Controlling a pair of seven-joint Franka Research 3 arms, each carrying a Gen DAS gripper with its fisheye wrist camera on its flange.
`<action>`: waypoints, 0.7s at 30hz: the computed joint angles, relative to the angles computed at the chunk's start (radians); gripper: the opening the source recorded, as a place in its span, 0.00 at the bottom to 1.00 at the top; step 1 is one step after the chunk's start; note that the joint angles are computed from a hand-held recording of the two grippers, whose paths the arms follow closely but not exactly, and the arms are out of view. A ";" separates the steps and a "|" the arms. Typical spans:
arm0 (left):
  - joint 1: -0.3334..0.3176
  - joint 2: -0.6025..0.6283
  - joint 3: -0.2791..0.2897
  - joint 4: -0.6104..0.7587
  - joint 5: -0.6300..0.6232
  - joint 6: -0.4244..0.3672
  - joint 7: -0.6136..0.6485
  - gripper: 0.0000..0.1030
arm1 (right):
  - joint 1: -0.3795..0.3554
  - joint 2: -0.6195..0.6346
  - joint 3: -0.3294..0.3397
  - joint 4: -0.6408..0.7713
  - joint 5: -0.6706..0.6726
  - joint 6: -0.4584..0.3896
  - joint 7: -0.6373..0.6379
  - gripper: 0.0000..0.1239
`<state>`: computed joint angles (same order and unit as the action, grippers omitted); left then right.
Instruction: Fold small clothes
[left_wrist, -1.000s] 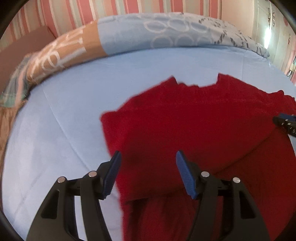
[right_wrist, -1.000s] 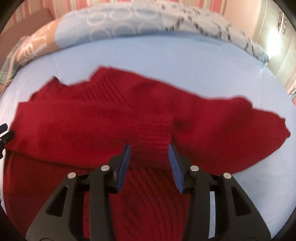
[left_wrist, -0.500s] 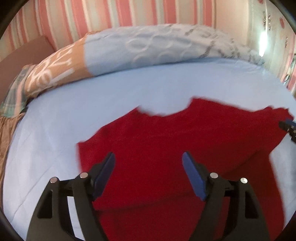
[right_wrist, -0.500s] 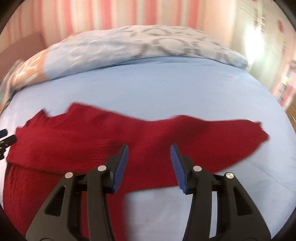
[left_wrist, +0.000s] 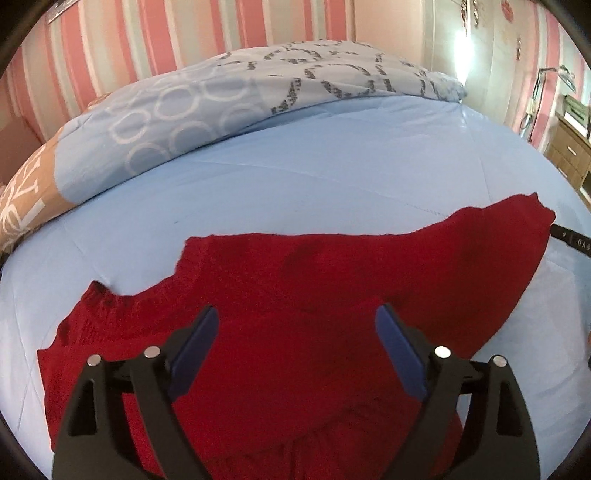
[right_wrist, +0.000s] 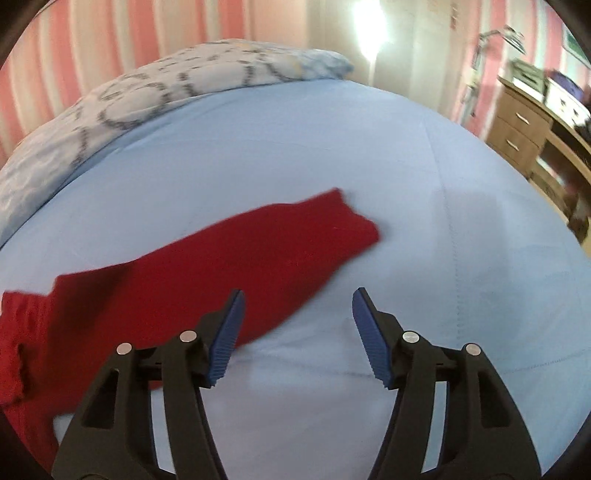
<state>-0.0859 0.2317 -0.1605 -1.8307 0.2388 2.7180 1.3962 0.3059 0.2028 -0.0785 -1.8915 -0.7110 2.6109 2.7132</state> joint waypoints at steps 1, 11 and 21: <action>-0.004 0.011 0.002 0.010 0.008 -0.002 -0.004 0.85 | -0.007 0.000 -0.002 -0.009 0.012 0.021 0.009 0.50; -0.030 0.093 0.026 0.106 0.082 -0.072 -0.075 0.85 | -0.015 0.067 -0.004 0.029 0.233 0.080 -0.129 0.22; 0.005 0.054 0.015 0.065 0.038 -0.079 -0.052 0.85 | 0.121 0.027 -0.014 0.099 -0.086 0.018 -0.123 0.05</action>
<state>-0.0807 0.2853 -0.1453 -1.7662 0.2769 2.6385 1.3445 0.4266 0.2302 -0.0926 -1.7927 -0.7970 2.6285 2.5899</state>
